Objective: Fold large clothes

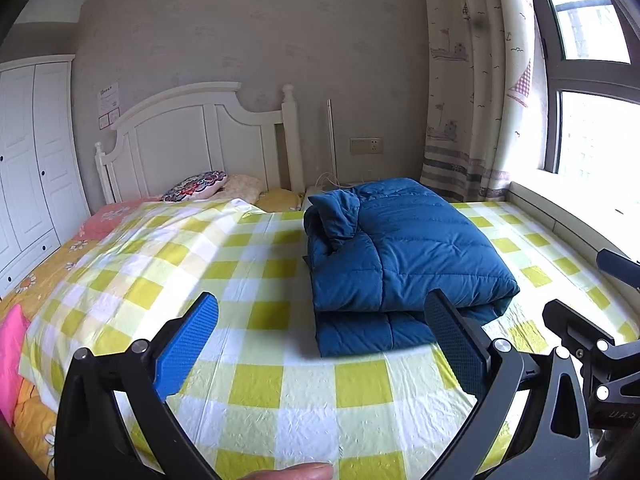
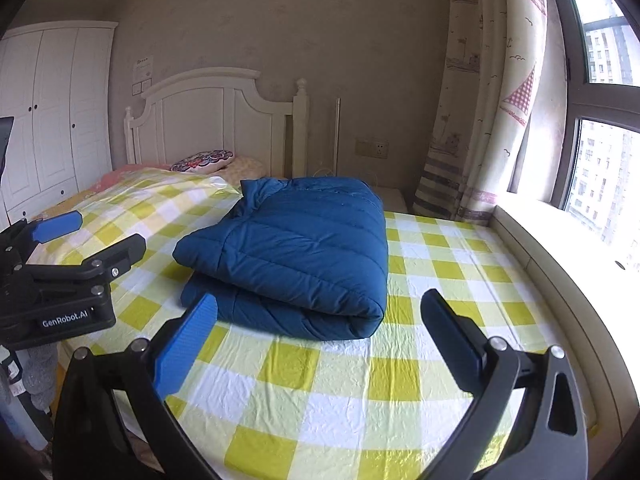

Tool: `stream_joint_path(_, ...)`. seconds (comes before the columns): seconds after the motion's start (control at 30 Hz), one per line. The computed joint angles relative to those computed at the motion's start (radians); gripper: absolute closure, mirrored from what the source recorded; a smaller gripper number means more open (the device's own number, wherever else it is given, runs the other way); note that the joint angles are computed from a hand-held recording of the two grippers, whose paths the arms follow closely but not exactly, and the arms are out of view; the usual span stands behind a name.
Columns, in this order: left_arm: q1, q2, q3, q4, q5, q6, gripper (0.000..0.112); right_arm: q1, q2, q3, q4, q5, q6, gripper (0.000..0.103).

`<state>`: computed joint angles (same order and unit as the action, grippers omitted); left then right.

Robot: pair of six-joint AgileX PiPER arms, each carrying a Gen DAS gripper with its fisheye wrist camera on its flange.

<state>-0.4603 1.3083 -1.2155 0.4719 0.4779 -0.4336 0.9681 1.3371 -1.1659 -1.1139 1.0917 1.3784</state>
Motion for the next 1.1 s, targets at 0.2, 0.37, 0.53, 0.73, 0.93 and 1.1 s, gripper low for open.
stream_joint_path(0.2,0.006,0.0,-0.001,-0.002,-0.006,-0.003,0.014,-0.001,-0.001,-0.004,0.008,0.003,-0.005,0.002)
stream_joint_path(0.37,0.01,0.0,0.0,0.001,-0.008,-0.013,0.014,-0.002,0.004,-0.005,0.008,-0.005,-0.006,0.002)
stream_joint_path(0.53,0.012,-0.001,0.001,-0.008,-0.01,-0.005,0.014,0.001,0.01,-0.005,0.005,-0.006,-0.001,0.002)
stream_joint_path(0.73,0.01,0.0,-0.002,-0.009,-0.007,-0.001,0.014,-0.005,0.015,-0.004,0.004,-0.017,-0.001,0.002)
stream_joint_path(0.93,0.011,0.0,-0.001,-0.007,-0.009,-0.009,0.014,-0.009,0.024,-0.009,0.007,-0.023,-0.006,0.002)
stream_joint_path(1.1,0.008,-0.002,0.002,0.002,-0.009,-0.02,0.014,-0.007,0.031,-0.014,0.008,-0.021,-0.009,0.002)
